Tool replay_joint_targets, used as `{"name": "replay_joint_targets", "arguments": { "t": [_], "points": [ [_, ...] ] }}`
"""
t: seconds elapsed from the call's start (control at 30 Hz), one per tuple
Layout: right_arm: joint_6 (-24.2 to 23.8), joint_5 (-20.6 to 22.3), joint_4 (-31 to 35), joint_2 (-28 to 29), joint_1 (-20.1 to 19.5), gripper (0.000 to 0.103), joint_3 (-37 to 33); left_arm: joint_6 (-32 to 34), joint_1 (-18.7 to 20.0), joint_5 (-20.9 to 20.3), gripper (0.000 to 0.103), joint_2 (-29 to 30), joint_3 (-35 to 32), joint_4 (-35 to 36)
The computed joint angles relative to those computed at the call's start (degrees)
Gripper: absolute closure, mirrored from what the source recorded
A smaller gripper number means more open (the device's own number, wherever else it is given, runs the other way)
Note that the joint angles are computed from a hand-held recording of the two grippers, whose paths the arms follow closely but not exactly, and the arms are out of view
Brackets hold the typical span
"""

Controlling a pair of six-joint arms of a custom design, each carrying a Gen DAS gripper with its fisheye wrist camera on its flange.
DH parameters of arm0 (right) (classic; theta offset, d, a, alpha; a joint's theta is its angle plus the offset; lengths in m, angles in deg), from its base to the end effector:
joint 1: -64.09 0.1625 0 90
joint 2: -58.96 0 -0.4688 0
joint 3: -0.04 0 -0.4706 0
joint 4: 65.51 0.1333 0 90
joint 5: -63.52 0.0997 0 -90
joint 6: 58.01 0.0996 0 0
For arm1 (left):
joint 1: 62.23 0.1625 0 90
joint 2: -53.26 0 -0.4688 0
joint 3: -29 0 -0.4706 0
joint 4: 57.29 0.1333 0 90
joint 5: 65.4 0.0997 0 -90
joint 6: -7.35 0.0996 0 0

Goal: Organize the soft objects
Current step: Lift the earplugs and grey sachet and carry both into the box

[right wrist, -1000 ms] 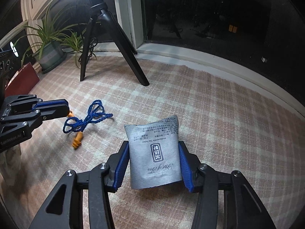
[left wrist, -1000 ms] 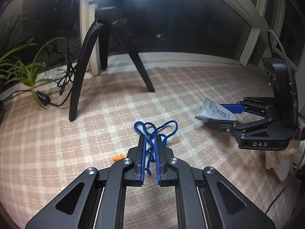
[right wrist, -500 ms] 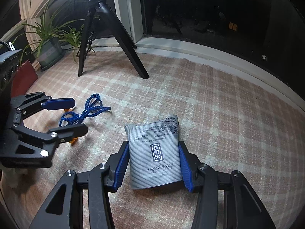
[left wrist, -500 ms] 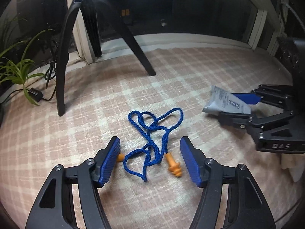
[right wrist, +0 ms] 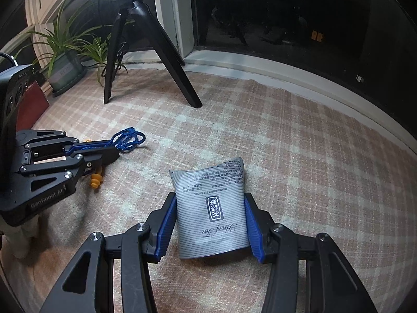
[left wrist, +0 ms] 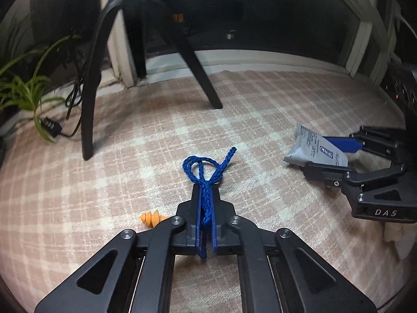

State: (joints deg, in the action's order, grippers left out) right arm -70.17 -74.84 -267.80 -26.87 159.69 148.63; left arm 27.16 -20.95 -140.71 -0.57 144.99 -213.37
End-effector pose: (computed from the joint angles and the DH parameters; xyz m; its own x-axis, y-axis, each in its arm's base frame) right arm 0.0942 -0.3571 0.2445 -0.6873 0.3537 0.6344 -0.2129 0.7370 -0.6415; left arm -0.3482 -0.5167 0.0355 -0.3586 0.8962 -0.2612 0.9261 0.3768 0.0214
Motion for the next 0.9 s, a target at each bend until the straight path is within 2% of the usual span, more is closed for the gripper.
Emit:
{"name": "replay_joint_targets", "arguments": {
  "t": [0.3,0.5,0.67,0.9],
  "points": [
    [0.5,-0.7,-0.8,-0.5,0.9,0.058,0.3,-3.6,1.9,-2.9,0.099,-3.5,-0.1,1.6],
    [1.6,-2.4,-0.9,0.2,3.7,0.058,0.0,-3.9,1.9,-4.2,0.099,-7.9,0.8,1.6],
    [3.8,-4.9,0.4,1.0,8.6,0.058,-0.8,-3.1,1.7,-3.7,0.099,-12.6,1.8,2.0],
    [7.4,-9.5,5.9,4.9,18.9,0.058,-5.7,-2.5,2.3,-2.1,0.099,-20.2,2.9,3.8]
  ]
}}
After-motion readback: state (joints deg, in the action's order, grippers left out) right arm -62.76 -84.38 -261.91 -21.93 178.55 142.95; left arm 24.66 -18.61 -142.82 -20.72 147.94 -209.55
